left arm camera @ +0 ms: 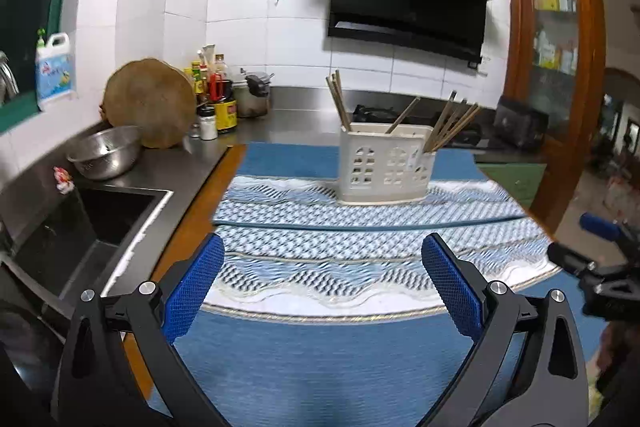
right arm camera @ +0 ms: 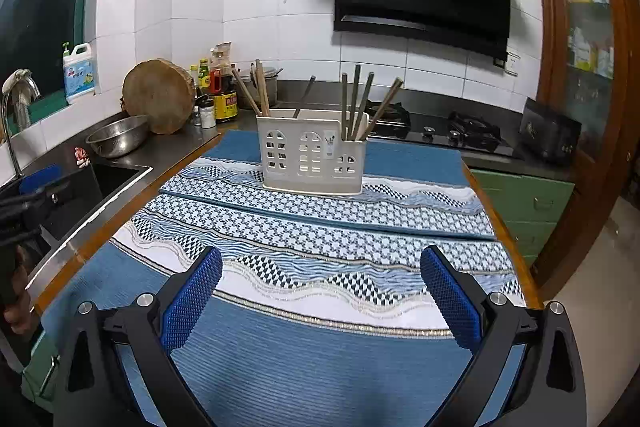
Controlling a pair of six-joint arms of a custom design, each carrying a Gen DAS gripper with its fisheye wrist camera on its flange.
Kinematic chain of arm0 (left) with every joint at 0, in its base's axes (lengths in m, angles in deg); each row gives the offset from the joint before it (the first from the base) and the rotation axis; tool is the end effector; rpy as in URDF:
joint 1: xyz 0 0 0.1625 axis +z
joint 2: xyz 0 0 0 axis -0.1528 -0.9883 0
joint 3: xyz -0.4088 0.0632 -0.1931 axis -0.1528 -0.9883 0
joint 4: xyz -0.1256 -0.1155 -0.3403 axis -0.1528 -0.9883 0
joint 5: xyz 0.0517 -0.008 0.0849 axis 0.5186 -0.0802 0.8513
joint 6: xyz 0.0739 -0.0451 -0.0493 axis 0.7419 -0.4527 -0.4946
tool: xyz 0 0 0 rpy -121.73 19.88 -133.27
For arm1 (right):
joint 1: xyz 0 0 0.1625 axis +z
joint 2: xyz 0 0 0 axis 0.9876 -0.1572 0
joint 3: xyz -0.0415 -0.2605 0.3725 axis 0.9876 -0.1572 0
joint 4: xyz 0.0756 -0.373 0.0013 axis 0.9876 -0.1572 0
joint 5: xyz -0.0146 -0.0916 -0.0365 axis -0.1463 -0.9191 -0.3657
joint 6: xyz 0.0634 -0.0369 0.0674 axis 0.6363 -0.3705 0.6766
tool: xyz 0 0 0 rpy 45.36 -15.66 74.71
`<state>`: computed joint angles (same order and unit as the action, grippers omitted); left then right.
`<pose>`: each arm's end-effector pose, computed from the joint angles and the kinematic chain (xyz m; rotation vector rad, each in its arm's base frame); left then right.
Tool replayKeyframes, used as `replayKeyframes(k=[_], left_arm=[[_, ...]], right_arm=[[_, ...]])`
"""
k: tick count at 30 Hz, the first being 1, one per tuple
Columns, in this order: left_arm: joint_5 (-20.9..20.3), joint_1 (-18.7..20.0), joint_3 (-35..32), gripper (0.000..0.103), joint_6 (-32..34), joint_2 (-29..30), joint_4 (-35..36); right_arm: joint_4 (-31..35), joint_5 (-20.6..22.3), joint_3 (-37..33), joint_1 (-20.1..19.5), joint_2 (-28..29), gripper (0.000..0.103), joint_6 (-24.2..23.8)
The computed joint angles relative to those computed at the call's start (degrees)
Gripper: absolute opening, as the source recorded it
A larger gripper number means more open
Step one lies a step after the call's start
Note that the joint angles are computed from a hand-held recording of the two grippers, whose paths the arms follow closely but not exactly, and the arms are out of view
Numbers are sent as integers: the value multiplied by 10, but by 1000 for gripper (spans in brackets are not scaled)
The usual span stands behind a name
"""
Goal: Organize utensils
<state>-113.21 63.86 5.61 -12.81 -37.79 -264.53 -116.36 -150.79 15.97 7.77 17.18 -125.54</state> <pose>-0.3039 -0.7958 0.0815 0.5540 2.1177 -1.2857 0.0912 -0.7957 0.2887 0.6662 -2.1754 1.1451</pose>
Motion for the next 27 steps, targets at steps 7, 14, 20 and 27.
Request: replayKeyframes(k=[7, 14, 20, 27], left_arm=[[13, -6, 34, 98, 19, -7, -21], [2, -5, 54, 98, 11, -16, -19], [11, -6, 48, 98, 17, -9, -4], [5, -6, 51, 98, 9, -10, 2]], right_arm=[[-16, 1, 31, -4, -14, 96, 18], [-20, 2, 42, -8, -21, 96, 29], [-19, 2, 44, -8, -22, 96, 28], [-29, -2, 47, -5, -20, 96, 19]])
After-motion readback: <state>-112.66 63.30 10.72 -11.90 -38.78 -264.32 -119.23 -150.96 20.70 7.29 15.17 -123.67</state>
